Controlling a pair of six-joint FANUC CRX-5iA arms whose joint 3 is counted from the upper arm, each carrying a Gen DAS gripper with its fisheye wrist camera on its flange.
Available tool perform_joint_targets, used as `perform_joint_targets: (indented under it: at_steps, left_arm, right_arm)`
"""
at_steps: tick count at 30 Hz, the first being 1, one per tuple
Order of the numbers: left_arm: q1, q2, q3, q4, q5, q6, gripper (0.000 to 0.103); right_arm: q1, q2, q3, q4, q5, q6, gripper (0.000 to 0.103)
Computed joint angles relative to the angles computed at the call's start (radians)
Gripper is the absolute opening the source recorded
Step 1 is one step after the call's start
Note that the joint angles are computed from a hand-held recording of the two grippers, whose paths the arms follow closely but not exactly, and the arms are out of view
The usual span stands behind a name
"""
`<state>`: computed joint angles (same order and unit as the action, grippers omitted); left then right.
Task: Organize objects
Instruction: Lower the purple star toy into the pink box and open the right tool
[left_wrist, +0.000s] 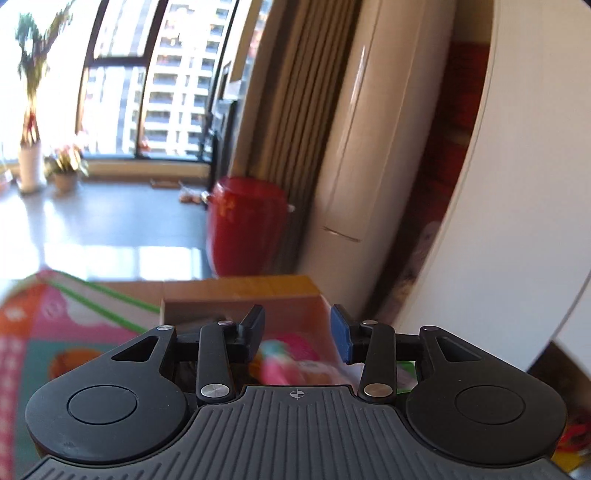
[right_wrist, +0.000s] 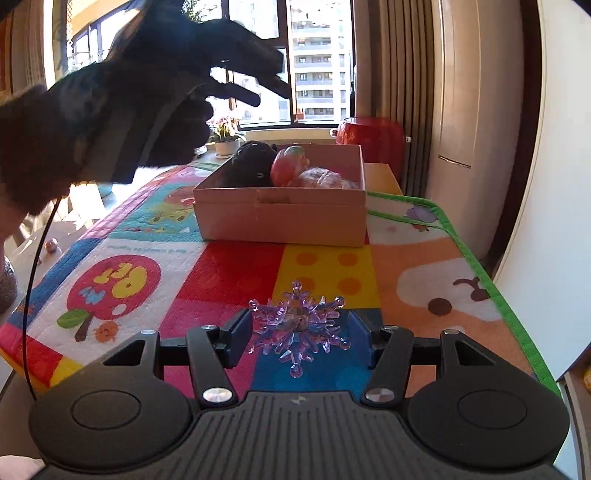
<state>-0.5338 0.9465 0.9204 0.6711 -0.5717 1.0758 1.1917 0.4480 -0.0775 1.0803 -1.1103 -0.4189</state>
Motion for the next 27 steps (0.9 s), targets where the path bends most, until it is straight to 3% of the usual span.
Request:
perform_joint_targets:
  at_steps: [4,6,8,10,14,17,23,26,27]
  left_arm:
    - [0.004,-0.132,-0.292,0.194,0.126,-0.213,0.044]
    - [0.009,-0.199,-0.403,0.162,0.173,-0.233,0.044]
    - [0.021,-0.237,-0.42,-0.04,0.166,-0.101,0.043]
    - [0.028,-0.268,-0.454,-0.12,0.162,-0.067,0.043]
    - [0.046,-0.279,-0.501,-0.015,0.107,-0.13,0.043]
    - [0.056,-0.287,-0.516,-0.026,0.095,-0.122,0.043]
    - [0.062,-0.348,-0.673,0.152,0.154,-0.267,0.043]
    - [0.064,-0.372,-0.726,0.153,0.206,-0.277,0.043]
    - [0.069,-0.38,-0.735,0.108,0.216,-0.242,0.043]
  right_arm:
    - [-0.003,0.0,0.013,-0.027,-0.009,0.023,0.057]
    - [-0.009,-0.014,0.004,-0.022,0.003,0.018,0.057]
    - [-0.02,-0.028,0.008,-0.02,0.006,0.034,0.057]
    - [-0.038,-0.037,0.03,-0.006,-0.009,0.061,0.057]
    - [-0.098,-0.035,0.102,0.075,-0.028,0.126,0.057]
    - [-0.158,-0.009,0.2,0.087,-0.011,0.186,0.057]
    - [-0.271,0.151,0.495,0.047,0.003,0.347,0.057]
    - [-0.302,0.276,0.691,-0.041,-0.083,0.477,0.082]
    - [-0.308,0.288,0.705,-0.064,-0.095,0.468,0.083]
